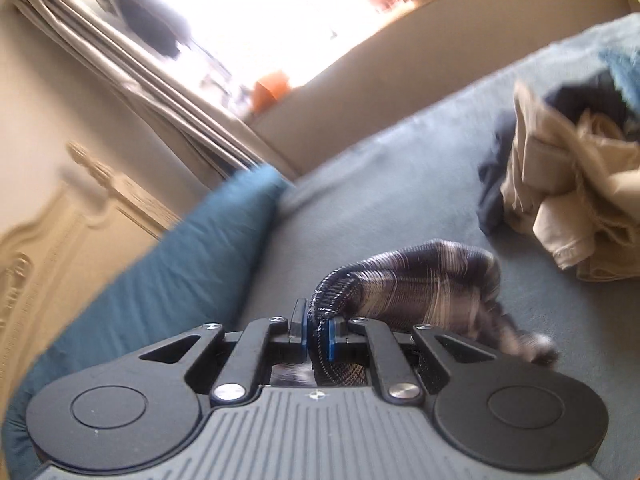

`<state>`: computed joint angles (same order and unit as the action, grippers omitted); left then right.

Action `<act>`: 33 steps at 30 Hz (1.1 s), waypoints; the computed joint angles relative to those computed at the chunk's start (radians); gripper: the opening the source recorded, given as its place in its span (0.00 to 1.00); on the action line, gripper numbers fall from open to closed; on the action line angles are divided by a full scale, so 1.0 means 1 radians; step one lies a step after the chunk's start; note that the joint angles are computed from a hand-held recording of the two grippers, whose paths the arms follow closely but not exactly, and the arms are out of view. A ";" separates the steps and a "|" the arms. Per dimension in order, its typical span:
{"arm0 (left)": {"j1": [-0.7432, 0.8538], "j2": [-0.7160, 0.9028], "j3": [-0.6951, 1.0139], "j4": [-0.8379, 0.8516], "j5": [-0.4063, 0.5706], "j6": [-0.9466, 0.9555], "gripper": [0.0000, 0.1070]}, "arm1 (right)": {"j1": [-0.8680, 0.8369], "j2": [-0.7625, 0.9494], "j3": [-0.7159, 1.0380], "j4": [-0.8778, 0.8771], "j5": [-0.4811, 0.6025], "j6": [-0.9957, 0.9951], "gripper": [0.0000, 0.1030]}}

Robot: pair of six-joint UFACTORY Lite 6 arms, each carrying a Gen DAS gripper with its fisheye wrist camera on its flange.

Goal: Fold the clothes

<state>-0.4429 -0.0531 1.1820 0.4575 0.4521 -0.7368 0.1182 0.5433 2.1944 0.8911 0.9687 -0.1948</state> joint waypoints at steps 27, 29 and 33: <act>-0.611 0.005 0.105 0.573 0.191 -0.668 0.04 | -0.855 -0.674 -0.464 0.444 0.547 -0.225 0.09; -0.584 -0.005 0.057 0.531 0.158 -0.682 0.03 | -0.816 -0.657 -0.484 0.400 0.532 -0.244 0.10; -0.466 -0.016 -0.011 0.389 0.116 -0.585 0.02 | -0.574 -0.561 -0.503 0.254 0.403 -0.238 0.10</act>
